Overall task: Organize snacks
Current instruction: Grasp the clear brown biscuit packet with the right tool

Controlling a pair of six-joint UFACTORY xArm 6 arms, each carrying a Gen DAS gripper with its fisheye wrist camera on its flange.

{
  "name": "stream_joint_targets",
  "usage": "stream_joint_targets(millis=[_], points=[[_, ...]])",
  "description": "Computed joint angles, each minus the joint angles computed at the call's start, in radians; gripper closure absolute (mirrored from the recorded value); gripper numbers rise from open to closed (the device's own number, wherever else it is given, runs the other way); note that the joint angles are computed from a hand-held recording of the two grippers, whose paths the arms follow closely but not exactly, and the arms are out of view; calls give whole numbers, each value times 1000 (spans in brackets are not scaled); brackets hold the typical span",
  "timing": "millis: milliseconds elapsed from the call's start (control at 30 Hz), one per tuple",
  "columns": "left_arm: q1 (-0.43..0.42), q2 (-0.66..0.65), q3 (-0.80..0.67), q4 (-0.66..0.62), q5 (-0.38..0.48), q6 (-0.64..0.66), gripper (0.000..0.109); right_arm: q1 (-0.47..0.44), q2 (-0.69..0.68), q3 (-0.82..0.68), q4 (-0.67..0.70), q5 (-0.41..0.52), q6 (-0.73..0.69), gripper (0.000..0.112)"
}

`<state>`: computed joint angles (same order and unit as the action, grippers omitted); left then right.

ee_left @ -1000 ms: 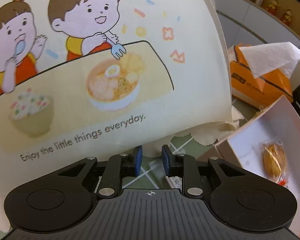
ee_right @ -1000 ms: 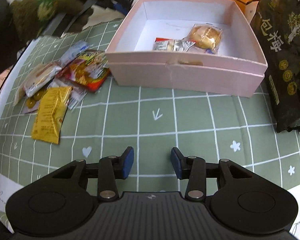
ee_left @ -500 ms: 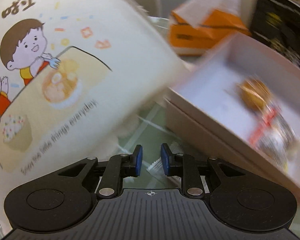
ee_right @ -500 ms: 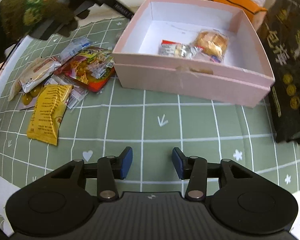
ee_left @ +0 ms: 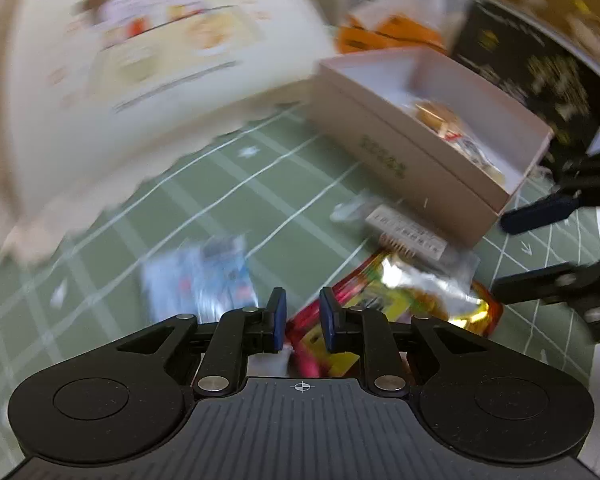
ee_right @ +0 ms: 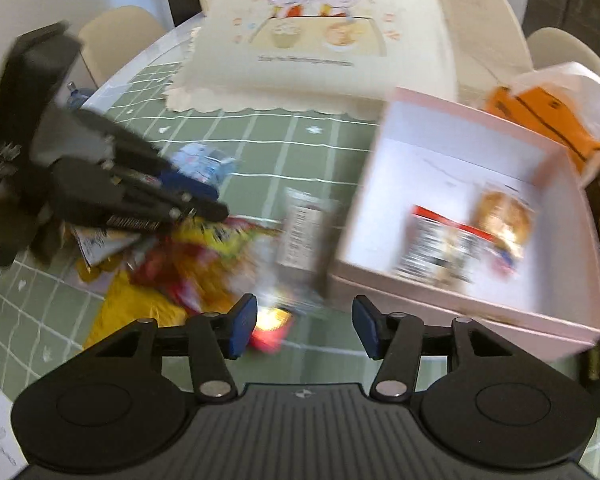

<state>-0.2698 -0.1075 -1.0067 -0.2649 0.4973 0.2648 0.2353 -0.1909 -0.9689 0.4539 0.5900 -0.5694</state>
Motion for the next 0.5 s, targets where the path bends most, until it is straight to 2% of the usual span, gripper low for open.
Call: stream_joint_targets(millis=[100, 167, 233, 400, 467, 500], points=[[2, -100, 101, 57, -46, -171, 86, 59, 32, 10, -88, -93, 139, 59], [2, -189, 167, 60, -44, -259, 86, 94, 45, 30, -183, -198, 265, 59], [-2, -283, 232, -10, -37, -272, 86, 115, 70, 29, -209, -255, 318, 59], [-58, -449, 337, -185, 21, -230, 86, 119, 154, 3, -441, -363, 527, 61], [-99, -472, 355, -258, 41, -189, 86, 114, 151, 22, -462, -387, 574, 62], [-120, -480, 365, -286, 43, -171, 86, 115, 149, 20, -420, -362, 562, 62]])
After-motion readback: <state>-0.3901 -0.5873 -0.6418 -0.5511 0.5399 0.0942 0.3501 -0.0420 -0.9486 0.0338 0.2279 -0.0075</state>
